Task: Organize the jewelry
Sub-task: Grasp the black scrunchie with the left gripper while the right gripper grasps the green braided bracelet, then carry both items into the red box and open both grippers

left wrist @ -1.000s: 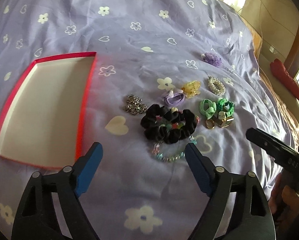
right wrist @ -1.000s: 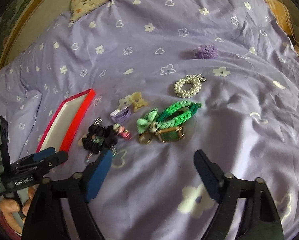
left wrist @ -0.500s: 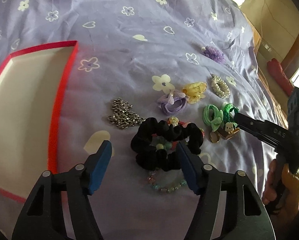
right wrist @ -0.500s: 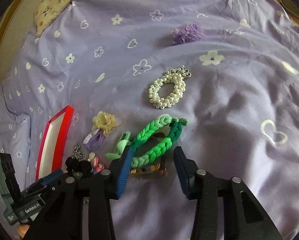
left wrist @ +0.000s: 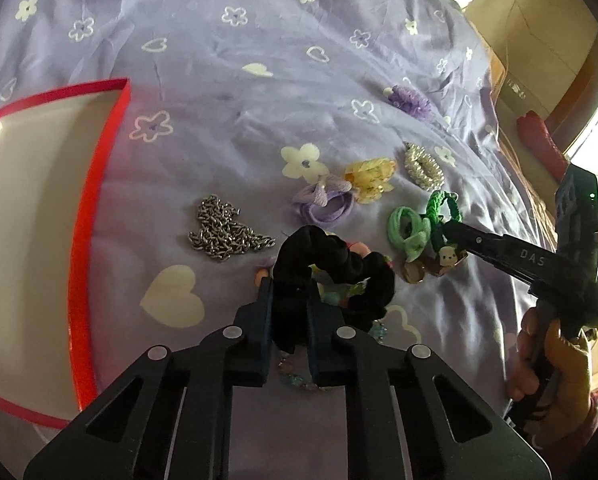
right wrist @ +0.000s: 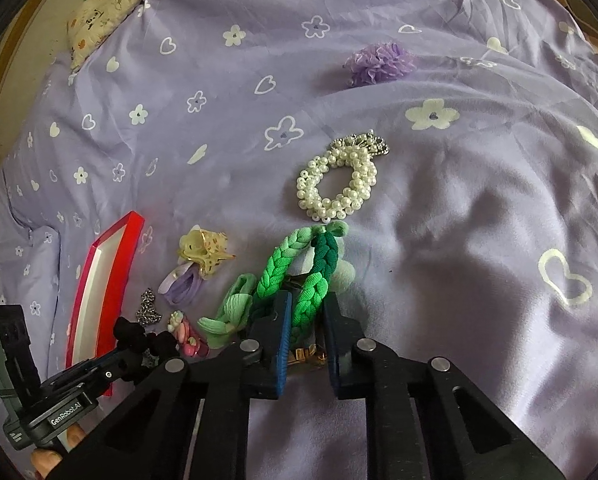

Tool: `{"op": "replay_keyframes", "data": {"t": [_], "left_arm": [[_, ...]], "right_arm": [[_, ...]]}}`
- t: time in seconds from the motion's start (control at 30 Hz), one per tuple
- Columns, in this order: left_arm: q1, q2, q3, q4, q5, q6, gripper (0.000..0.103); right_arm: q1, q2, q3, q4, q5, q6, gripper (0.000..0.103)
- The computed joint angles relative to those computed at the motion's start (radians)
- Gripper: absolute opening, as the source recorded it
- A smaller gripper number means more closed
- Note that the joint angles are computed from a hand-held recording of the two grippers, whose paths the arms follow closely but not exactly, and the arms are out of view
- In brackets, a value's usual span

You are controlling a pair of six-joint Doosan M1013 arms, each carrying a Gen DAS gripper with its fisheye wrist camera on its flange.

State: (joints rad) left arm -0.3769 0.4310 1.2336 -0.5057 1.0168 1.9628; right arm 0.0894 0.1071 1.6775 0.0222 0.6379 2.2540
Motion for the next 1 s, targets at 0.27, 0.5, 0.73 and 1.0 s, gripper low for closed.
{"op": "replay_keyframes", "data": {"t": [0.27, 0.5, 0.73, 1.0], "left_arm": [[0.014, -0.037, 0.026, -0.05, -0.026, 0.03, 0.01], [0.035, -0.067, 0.051, -0.084, -0.037, 0.044, 0.01], [0.072, -0.092, 0.073, -0.1, -0.069, 0.033, 0.01], [0.133, -0.105, 0.084, -0.086, -0.107, -0.019, 0.01]], "right_arm": [[0.008, -0.034, 0.021, -0.049, -0.045, 0.039, 0.009], [0.025, -0.045, 0.017, -0.023, -0.059, 0.002, 0.009], [0.058, -0.029, -0.01, 0.103, -0.076, -0.121, 0.009], [0.113, 0.03, -0.08, 0.258, -0.067, -0.283, 0.009]]}}
